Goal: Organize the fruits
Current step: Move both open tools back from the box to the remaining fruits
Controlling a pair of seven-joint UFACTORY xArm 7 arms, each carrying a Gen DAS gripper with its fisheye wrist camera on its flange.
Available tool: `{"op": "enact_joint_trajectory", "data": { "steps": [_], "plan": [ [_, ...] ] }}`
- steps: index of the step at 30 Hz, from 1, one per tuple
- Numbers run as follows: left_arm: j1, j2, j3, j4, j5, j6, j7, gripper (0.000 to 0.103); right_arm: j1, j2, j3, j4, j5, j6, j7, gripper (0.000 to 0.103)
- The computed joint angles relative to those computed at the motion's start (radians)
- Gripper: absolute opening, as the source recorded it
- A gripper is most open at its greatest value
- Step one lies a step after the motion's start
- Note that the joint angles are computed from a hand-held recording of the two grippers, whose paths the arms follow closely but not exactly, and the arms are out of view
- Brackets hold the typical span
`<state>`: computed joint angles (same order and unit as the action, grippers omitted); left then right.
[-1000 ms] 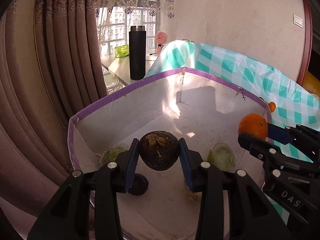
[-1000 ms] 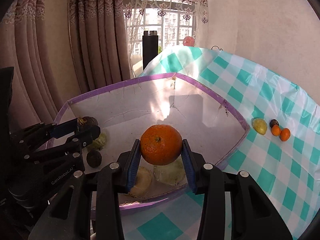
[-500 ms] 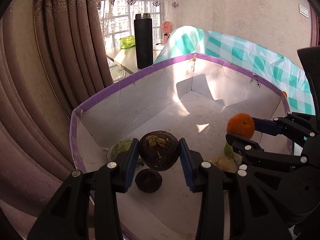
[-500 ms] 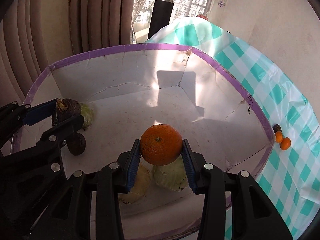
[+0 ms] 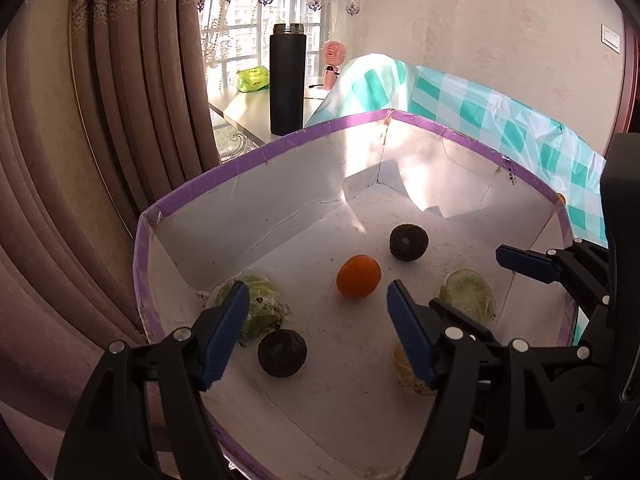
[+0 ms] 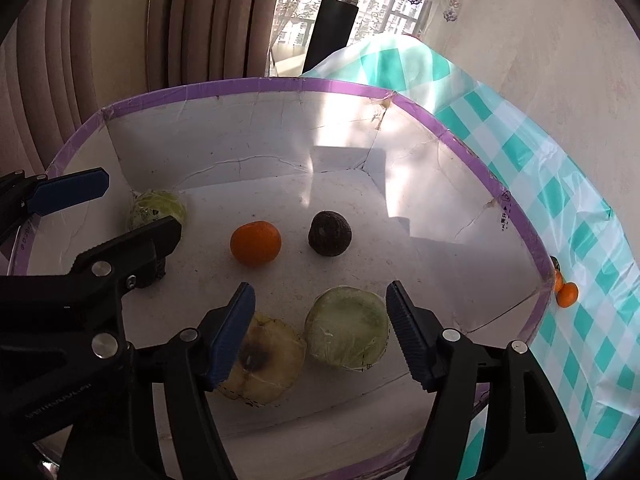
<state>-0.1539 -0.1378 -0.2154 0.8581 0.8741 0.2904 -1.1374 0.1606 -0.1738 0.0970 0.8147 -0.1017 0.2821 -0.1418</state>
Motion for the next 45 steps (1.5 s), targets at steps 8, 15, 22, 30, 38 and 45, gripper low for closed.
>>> {"op": "enact_joint_trajectory", "data": {
  "steps": [8, 15, 22, 30, 38, 45],
  "plan": [
    [0.003, -0.019, -0.014, 0.008, 0.082, 0.046, -0.078, 0.096, -0.029, -0.047, -0.012, -0.048, -0.035, -0.069, 0.033, 0.075],
    [-0.003, -0.056, -0.050, 0.024, 0.168, 0.107, -0.154, 0.101, -0.015, -0.127, -0.097, -0.129, 0.070, -0.199, -0.030, 0.084],
    [-0.042, -0.090, -0.120, 0.051, 0.432, 0.093, -0.373, 0.101, 0.038, -0.193, -0.299, -0.193, 0.247, -0.284, -0.110, 0.086],
    [-0.207, 0.158, -0.129, 0.238, 0.514, -0.083, -0.288, 0.101, 0.038, -0.111, -0.534, -0.181, 0.426, -0.274, -0.178, 0.086],
    [-0.281, 0.607, -0.173, 0.599, 0.215, -0.127, 0.105, 0.101, 0.172, 0.158, -0.785, 0.044, 0.859, -0.160, -0.473, 0.086],
    [-0.286, 0.904, -0.235, 0.923, -0.083, -0.033, 0.318, 0.101, -0.031, 0.402, -0.661, 0.314, 1.194, 0.053, -0.779, 0.086]
  ]
}}
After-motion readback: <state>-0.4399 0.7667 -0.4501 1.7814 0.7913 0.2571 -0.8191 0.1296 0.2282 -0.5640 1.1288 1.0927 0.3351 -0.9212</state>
